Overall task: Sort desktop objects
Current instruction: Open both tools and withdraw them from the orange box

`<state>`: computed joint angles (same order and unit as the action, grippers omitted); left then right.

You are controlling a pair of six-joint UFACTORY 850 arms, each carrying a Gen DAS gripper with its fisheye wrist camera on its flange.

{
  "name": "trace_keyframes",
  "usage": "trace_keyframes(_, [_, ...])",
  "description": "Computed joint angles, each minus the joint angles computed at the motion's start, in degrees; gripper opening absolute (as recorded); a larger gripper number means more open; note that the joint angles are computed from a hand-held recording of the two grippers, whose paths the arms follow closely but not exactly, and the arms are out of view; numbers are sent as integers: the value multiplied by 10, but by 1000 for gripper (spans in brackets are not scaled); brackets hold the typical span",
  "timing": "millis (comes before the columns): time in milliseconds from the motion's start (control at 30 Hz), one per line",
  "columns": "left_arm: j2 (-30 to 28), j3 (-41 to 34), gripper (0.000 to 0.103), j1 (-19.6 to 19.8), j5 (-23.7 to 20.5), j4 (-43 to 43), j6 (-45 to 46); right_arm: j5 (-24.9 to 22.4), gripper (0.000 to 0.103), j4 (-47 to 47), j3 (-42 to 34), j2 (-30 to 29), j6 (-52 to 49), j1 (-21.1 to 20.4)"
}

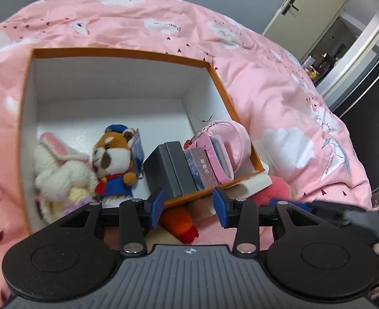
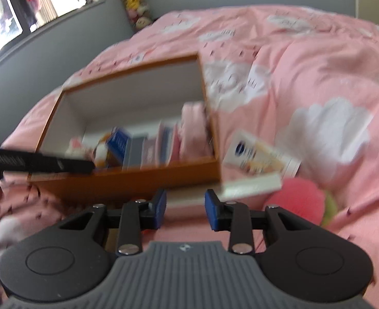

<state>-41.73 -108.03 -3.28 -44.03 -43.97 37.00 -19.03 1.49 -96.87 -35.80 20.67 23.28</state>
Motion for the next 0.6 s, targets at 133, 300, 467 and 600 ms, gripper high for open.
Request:
trace_keyframes(133, [34, 43, 48, -4, 0, 9, 55, -55, 36, 145, -11, -16, -149, -2])
trace_keyframes(300, [37, 66, 50, -22, 12, 121, 26, -124, 36, 239, -39, -46, -237, -5])
trace_keyframes(467, [19, 67, 50, -23, 1, 171, -13, -164, 36, 263, -56, -65, -242, -9])
trace_keyframes(600, [17, 71, 51, -19, -2, 177, -28, -194, 36, 288, -75, -85, -260, -13])
